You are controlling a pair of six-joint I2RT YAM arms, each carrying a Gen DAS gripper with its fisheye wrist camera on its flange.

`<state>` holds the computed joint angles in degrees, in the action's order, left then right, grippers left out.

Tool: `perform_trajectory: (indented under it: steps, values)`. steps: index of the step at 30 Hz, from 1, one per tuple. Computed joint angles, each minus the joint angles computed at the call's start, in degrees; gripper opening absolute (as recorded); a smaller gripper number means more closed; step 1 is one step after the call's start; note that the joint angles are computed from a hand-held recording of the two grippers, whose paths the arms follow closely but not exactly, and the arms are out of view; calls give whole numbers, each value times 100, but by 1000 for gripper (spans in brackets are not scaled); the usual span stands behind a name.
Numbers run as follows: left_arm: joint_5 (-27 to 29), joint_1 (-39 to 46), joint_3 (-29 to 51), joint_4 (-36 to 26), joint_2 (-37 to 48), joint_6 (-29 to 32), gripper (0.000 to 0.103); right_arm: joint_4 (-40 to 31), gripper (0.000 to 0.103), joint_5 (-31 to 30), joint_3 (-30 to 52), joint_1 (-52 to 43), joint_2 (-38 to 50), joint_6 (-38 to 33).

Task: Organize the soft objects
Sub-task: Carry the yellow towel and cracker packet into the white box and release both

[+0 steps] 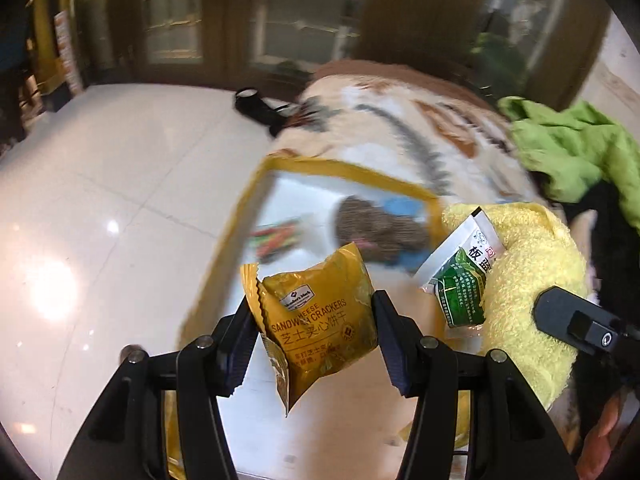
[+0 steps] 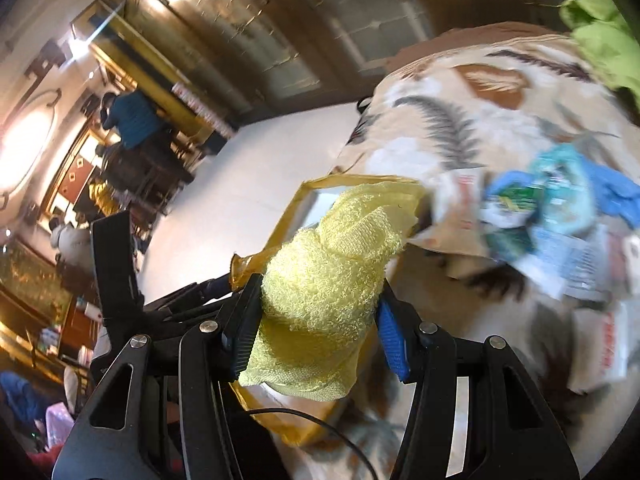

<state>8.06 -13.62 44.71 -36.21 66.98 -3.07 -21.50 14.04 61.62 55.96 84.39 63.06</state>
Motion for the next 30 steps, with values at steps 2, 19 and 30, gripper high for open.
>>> perform_trajectory:
  steps: [2,19,30]
  values:
    - [16,284,-25,134,272,127,56,173,53,-252,310,-155,543,-169]
    - [-214,304,-251,768,903,153,66,173,57,-1274,970,-512,2056,-533]
    - [-178,382,-145,517,641,127,71,81,59,-1220,594,-461,1480,-237]
